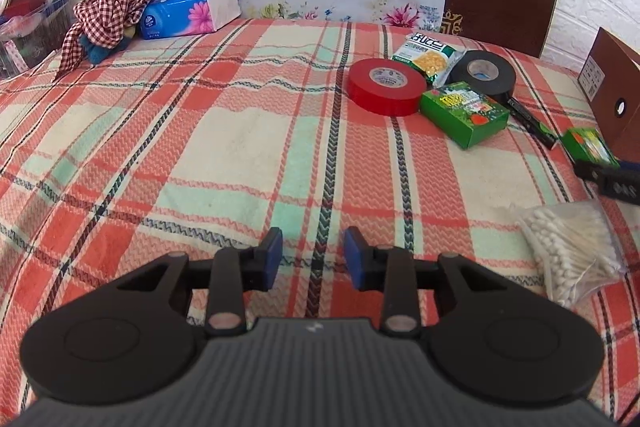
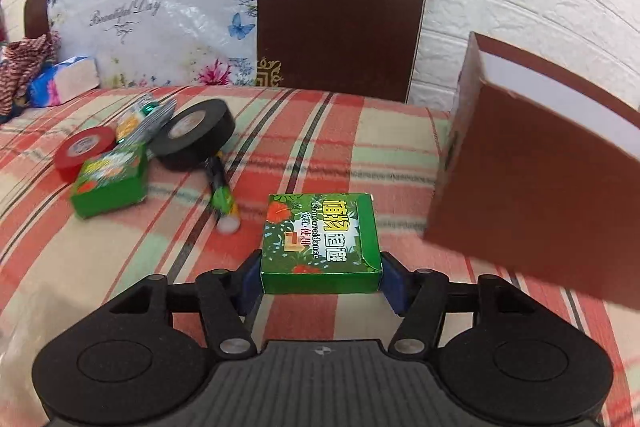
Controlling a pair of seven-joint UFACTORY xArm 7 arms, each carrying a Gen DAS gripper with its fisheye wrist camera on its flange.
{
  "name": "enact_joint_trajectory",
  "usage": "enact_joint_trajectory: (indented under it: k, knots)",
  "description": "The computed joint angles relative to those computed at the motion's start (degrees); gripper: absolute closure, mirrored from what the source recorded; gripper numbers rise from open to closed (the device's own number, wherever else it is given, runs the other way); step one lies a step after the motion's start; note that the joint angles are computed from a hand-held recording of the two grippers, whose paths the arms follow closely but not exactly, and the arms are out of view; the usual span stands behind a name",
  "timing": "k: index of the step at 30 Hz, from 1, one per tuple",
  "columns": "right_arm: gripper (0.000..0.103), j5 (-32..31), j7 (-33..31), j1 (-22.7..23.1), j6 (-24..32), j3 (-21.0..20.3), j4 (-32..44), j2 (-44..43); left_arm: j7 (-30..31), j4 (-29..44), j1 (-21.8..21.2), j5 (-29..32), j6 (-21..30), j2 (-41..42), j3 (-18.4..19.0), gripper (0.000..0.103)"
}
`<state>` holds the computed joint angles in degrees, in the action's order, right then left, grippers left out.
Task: Organize objects
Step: 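Grasp the small green box with both tools and lift it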
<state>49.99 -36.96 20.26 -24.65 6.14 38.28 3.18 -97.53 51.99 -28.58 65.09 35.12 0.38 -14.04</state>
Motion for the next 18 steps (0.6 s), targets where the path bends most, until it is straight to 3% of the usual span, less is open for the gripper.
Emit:
enact_joint_trajectory:
  k: [1,3,6,8,9,12,15,18]
  knots:
    - [0.043,-4.9,5.0,-0.8,0.0,0.2,-4.2,-2.7,0.9,0.3,0.0,-0.7,0.2,0.1,0.0,0.066]
    - [0.043,-8.7,9.8,-1.4,0.2,1.0,-11.3,-8.6,4.1,1.0,0.1,-3.5,-0.4,0.3,0.2,0.065]
    - [0.042,-6.9,11.9,-1.7,0.1,4.7,-20.4,-17.6,10.6,1.7,1.4,-10.8,-8.7,0.3,1.2,0.065]
    - [0.033,-5.5,13.3,-2.0,-1.4,7.9,-24.8,-21.5,13.3,3.9,1.5,-12.7,-14.3,1.4,1.2,0.065]
    - [0.021,-4.7,13.7,-2.7,-1.5,9.4,-26.0,-22.7,15.1,5.7,1.0,-13.1,-15.9,2.4,0.9,0.065]
    - [0.020,-5.8,15.8,-4.6,-0.4,10.7,-26.3,-23.5,24.3,12.7,-1.3,-18.5,-20.5,7.2,-0.2,0.063]
    - [0.018,-9.3,18.9,-5.8,-0.4,10.5,-25.7,-22.0,38.3,20.1,-2.1,-30.1,-20.2,13.4,-4.1,0.062]
    - [0.017,-10.8,20.7,-8.0,-1.4,12.7,-25.2,-20.8,47.7,26.5,-2.4,-39.1,-16.6,19.3,-7.9,0.059]
